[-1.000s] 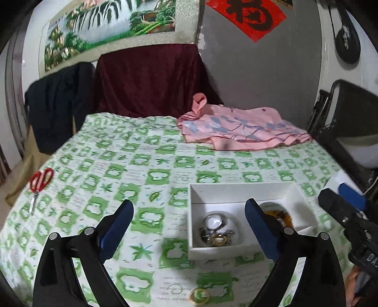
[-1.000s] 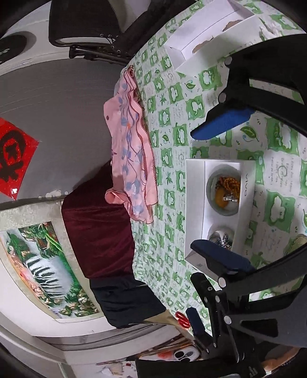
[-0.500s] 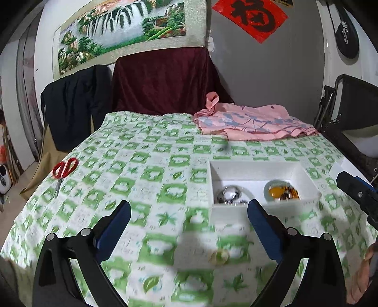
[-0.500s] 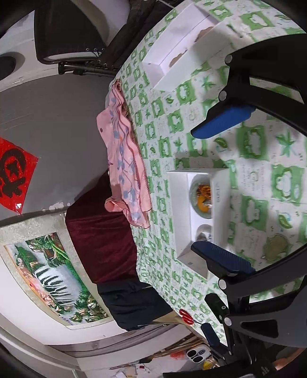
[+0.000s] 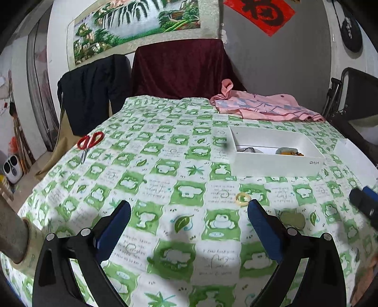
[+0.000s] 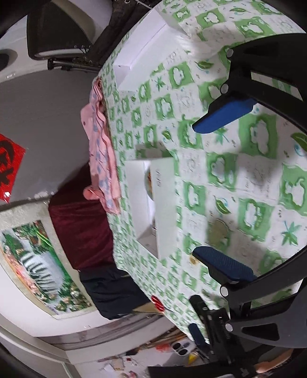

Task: Organize jewelry
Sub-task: 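Withdraw both tools to the sheet and grasp another gold ring with left tool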

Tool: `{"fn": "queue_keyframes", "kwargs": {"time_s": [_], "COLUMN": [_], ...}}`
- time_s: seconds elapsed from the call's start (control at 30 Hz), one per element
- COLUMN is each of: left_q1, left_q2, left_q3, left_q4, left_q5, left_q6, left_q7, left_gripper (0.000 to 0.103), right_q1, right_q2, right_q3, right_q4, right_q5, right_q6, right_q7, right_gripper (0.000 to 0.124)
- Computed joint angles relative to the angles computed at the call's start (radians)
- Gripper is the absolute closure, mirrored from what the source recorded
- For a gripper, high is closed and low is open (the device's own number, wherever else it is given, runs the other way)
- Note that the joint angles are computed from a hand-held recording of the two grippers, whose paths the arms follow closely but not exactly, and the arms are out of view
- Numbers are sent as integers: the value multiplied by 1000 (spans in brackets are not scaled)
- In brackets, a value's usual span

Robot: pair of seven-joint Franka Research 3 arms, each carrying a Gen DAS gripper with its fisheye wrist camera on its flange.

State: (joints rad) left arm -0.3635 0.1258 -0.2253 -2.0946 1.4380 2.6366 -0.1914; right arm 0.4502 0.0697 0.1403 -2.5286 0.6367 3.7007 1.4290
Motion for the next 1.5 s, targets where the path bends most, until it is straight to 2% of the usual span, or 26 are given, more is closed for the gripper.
{"fn": "queue_keyframes", "kwargs": {"time_s": [0.07,0.23,0.37,0.53,0.7,0.9,1.03,1.17,1.43,1.5], "left_q1": [1,-12,-2,27,52,25,5,-10,-38,-41], "left_q2": [8,21,13,3,-1,51,99,158,230,241], "left_q3": [0,1,10,23,30,23,30,36,62,65], "left_q4": [7,21,12,-4,-13,48,107,161,221,229], "left_q5": [-20,-41,-44,-124,-151,-148,-135,-232,-441,-485], "left_q6": [2,-25,-3,2,56,70,120,136,174,180], "left_q7": [21,67,53,58,62,204,291,431,673,721], "left_gripper": [6,6,6,6,6,6,6,7,25,35], "right_q1": [10,-3,-21,-38,-40,-25,-25,-27,-21,-21], "right_q2": [4,-3,-10,-17,-18,-13,-13,-11,-7,-7], "right_q3": [0,-2,-6,-10,-10,-9,-9,-9,-11,-11], "right_q4": [12,3,-8,-23,-23,-6,-2,0,12,14], "right_q5": [36,3,-45,-111,-131,-92,-88,-96,-77,-76], "right_q6": [-10,-16,-22,-21,-39,-64,-76,-85,-111,-117], "right_q7": [-42,7,67,138,142,77,73,77,48,47], "right_gripper": [32,32,32,32,32,32,32,32,32,32]}}
